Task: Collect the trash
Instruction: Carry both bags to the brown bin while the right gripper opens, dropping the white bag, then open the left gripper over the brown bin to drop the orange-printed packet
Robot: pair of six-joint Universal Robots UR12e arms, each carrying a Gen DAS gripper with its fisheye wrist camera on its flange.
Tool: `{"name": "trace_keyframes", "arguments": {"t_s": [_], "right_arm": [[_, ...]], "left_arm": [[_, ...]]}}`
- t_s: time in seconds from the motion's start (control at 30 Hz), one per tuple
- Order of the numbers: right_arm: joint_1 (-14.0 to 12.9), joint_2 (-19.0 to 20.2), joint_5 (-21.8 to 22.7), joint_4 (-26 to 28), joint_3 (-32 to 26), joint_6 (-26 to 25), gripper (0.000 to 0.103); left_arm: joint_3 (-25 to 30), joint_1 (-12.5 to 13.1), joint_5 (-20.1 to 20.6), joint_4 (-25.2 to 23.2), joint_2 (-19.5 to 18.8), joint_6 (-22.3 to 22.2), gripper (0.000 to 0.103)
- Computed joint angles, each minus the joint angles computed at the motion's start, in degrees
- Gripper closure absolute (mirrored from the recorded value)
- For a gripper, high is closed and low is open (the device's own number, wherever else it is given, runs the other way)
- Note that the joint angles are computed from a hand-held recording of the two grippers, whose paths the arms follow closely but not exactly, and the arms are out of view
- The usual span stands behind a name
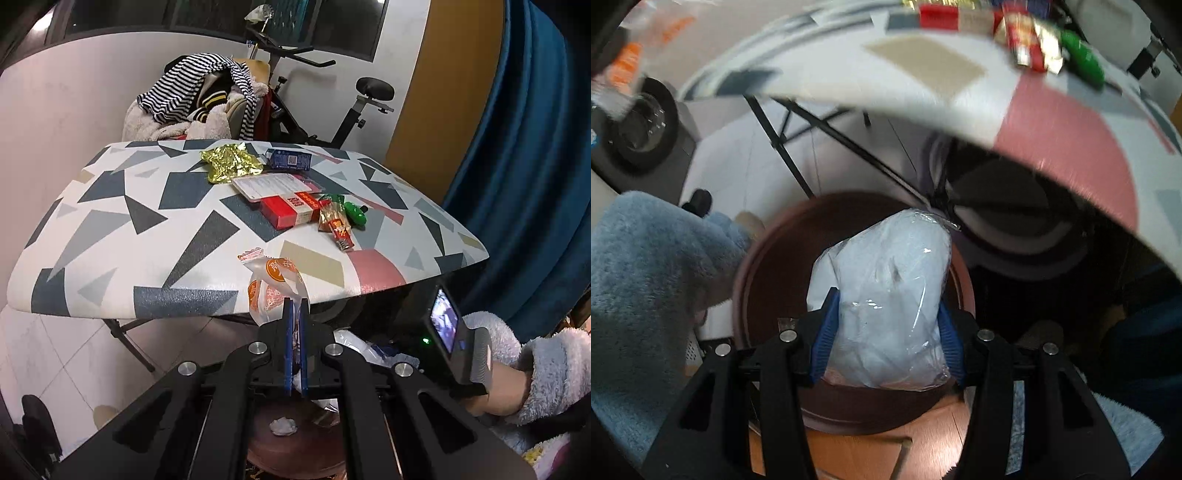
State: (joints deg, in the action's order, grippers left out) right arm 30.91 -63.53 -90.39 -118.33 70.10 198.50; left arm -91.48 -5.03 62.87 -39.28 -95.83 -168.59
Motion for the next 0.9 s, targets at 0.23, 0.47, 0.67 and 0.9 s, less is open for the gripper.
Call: {"name": "trace_keyframes", "arguments": {"t_s": [0.23, 0.47, 0.67, 0.9], "right_arm": [[0.09, 0.72, 0.13, 1.48, -0.77, 0.58, 0.043], [-0.11, -1.02, -1.33, -5.07, 1.85, 1.70, 0.030], [0.65, -3.75, -6.96, -19.69, 6.52, 2.11, 0.017], [0.72, -4.76, -12.50, -26.59, 8.35, 4.12, 0.011]], "left_arm": [[-0.30, 0.12, -0.18, -0.66, -0.07, 0.17, 0.100], [-1.24, 0.25, -0.66, -1.31, -0.17, 1.06, 0.100], [-2.24, 0.79, -2.70, -1.59, -0.39, 2.27, 0.100], [-2.57, 0.52, -3.48, -3.73, -1.30, 6.68, 0.100]]}}
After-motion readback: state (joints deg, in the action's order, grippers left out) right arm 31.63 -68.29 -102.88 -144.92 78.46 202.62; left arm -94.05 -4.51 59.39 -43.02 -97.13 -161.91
